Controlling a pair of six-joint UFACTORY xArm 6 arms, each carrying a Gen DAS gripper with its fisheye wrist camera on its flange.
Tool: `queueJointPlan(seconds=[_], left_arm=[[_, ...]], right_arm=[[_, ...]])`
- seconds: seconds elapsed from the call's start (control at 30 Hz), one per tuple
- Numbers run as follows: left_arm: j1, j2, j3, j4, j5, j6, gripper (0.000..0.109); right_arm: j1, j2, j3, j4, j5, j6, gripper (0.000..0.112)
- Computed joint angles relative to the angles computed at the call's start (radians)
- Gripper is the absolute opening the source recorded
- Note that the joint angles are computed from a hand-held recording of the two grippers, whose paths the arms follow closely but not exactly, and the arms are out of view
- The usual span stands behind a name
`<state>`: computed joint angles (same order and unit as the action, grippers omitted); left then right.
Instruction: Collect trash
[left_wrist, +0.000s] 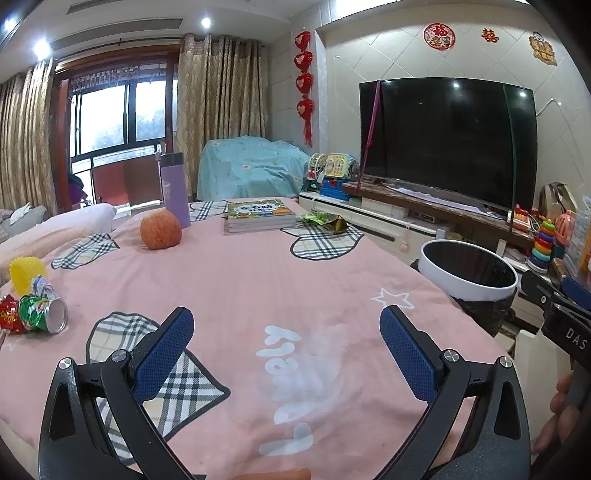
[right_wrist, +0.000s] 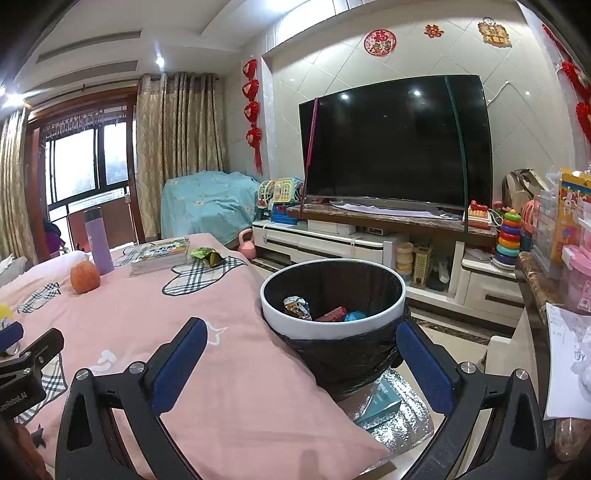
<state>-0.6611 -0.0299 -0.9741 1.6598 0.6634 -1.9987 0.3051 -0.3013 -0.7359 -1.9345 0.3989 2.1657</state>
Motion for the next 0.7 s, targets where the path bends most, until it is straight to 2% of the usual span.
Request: queueJointPlan(seconds=[0.7], left_arm=[[-0.010,-0.001,0.003,0.017,0.015,-0.007,0.103]], right_arm=[[-0.020,-0.003,-0.003,-0.024,-0.032,0.033,0.103]])
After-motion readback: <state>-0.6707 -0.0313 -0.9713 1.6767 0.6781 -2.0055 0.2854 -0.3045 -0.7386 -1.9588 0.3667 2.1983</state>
